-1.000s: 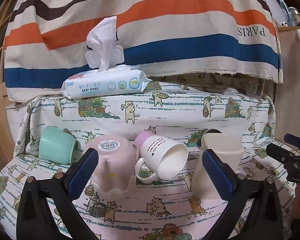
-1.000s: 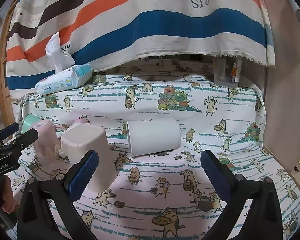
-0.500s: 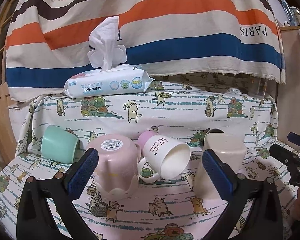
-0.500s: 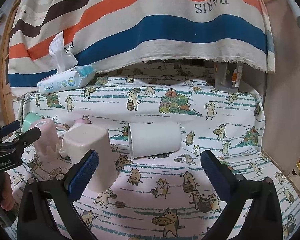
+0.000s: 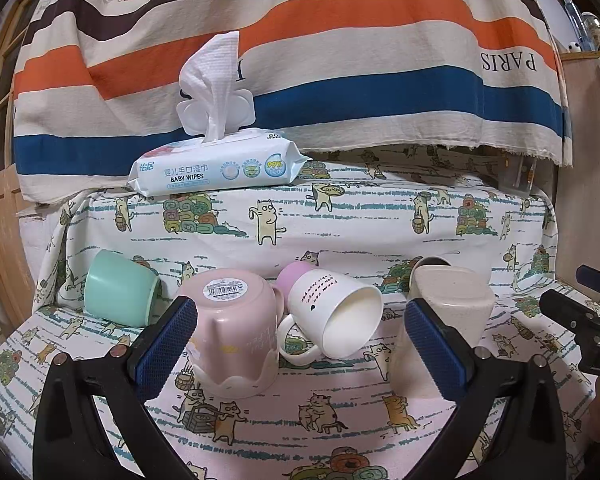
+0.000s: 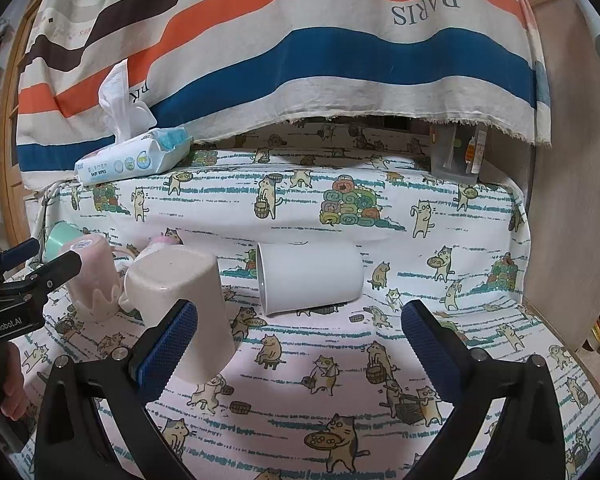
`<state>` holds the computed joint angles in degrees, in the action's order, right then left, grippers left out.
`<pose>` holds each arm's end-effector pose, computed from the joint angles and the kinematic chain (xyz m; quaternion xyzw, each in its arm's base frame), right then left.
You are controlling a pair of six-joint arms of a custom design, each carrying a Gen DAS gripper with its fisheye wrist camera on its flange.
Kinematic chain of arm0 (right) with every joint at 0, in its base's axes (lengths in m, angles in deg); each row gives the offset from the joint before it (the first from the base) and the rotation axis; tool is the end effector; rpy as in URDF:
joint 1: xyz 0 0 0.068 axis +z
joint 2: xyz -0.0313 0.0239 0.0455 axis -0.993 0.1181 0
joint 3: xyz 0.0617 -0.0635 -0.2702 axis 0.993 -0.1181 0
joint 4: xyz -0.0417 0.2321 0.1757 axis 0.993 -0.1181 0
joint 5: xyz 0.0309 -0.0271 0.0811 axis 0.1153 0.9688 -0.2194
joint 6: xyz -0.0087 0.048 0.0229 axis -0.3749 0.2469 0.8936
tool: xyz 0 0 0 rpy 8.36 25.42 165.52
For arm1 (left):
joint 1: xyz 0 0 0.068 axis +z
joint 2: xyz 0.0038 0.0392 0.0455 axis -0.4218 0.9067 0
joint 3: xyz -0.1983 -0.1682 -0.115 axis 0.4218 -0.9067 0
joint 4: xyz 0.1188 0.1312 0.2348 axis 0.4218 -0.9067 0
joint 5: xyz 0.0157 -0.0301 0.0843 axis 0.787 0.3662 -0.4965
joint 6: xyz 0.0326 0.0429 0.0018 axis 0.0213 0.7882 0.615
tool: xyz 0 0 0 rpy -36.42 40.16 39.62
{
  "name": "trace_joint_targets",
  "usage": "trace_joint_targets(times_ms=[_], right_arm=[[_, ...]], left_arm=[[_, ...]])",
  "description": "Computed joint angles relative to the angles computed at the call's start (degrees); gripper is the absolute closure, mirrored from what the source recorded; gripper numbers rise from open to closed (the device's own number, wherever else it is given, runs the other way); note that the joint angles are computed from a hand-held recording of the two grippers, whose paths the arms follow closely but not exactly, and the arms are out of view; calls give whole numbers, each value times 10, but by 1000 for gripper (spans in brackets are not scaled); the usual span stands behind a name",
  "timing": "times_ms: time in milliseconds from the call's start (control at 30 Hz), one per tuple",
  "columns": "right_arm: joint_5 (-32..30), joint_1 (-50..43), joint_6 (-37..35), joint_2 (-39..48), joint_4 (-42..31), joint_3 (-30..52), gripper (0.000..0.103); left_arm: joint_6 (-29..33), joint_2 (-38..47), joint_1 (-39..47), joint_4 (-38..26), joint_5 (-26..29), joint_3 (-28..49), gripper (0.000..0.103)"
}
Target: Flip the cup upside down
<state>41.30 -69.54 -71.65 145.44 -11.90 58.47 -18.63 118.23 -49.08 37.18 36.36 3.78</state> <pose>0.1973 0.0370 0.1121 0.0320 0.8209 -0.0294 0.5694 0.2649 -0.1129 0.1113 0.1051 0.7961 -0.0798 0.5905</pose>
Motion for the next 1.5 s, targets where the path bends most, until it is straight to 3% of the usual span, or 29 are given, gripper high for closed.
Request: trace_joint_targets(times_ms=[1500], right_arm=[[-4, -2, -2, 4, -3, 3, 0]], left_arm=[[2, 1, 10, 2, 8, -1, 0]])
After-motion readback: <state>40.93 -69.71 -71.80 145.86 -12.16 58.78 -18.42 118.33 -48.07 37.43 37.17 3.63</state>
